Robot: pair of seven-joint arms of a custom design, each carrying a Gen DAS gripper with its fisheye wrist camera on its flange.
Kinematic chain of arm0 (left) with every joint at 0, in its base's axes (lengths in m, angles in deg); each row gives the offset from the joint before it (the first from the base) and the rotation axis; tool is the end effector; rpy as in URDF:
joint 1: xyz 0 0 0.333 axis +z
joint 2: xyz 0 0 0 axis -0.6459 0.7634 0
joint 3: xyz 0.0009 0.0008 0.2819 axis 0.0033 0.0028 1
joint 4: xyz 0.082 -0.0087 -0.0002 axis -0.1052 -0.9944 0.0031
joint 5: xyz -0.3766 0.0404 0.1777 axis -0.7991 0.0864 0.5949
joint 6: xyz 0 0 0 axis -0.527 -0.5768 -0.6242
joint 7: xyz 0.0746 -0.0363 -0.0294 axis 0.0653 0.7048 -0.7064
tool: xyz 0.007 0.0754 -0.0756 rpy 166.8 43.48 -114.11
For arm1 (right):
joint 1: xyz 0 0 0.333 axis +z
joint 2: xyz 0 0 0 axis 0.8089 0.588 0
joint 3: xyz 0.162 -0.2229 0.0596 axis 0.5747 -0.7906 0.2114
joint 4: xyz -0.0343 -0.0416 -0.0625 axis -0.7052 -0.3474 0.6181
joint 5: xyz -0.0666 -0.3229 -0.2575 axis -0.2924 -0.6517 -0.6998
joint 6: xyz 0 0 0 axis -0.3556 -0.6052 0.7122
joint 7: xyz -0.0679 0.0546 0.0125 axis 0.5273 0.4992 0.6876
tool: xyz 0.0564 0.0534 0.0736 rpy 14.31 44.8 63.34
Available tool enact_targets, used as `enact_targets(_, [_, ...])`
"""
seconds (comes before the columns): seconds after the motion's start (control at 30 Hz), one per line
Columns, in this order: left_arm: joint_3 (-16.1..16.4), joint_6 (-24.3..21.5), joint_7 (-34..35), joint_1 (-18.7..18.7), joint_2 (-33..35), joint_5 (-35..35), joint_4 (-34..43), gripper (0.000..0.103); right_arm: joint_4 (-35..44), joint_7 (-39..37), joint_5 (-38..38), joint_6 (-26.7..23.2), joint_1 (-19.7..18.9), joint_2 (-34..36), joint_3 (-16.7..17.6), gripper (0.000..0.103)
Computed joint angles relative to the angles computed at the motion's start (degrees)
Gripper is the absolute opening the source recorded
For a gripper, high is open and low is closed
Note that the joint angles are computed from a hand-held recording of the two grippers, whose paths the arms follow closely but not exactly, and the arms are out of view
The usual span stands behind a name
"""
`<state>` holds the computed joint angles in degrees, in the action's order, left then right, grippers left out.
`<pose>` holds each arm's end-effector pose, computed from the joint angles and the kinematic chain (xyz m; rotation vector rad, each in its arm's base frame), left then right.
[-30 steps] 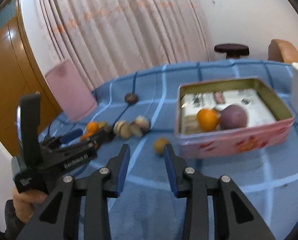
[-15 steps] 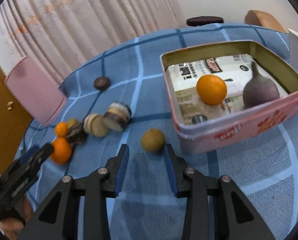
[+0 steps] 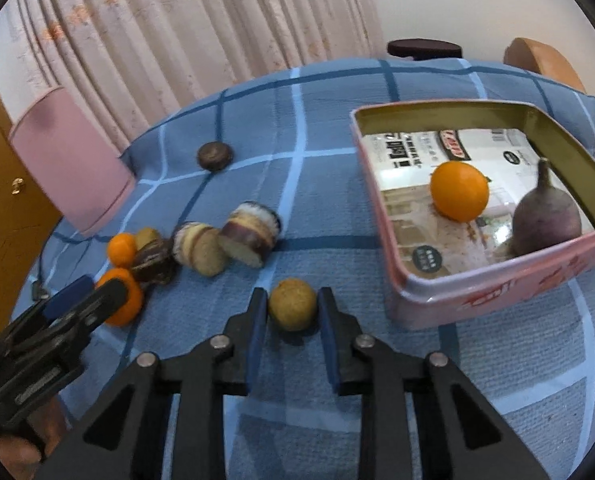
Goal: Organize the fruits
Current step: 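Grasp the small yellow-green fruit with the right tool, then place the yellow-green fruit in the tin with right tool while left tool places a large orange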
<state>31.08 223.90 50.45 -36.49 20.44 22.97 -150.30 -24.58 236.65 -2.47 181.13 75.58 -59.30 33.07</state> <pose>0.7056 -0.1014 0.4309 -1.4610 2.1601 -1.0040 0.6600 0.2169 0.4069 -1.4063 1.9503 -0.5371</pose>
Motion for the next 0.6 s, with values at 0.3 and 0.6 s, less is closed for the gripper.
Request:
enact_targets(0.3, [1.35,-2.81,-5.94,-0.74,1.83,4.27,2.54,0.05,-2.55,3.31,-7.46,8.53,1.8,-1.89,-2.52,0.028])
enact_targets(0.6, [-0.98,5.05,-2.59,0.86,-1.13,-0.3,-2.37,0.05,-4.44,7.71,-10.78,12.05,5.19,-3.24,-7.61,0.028])
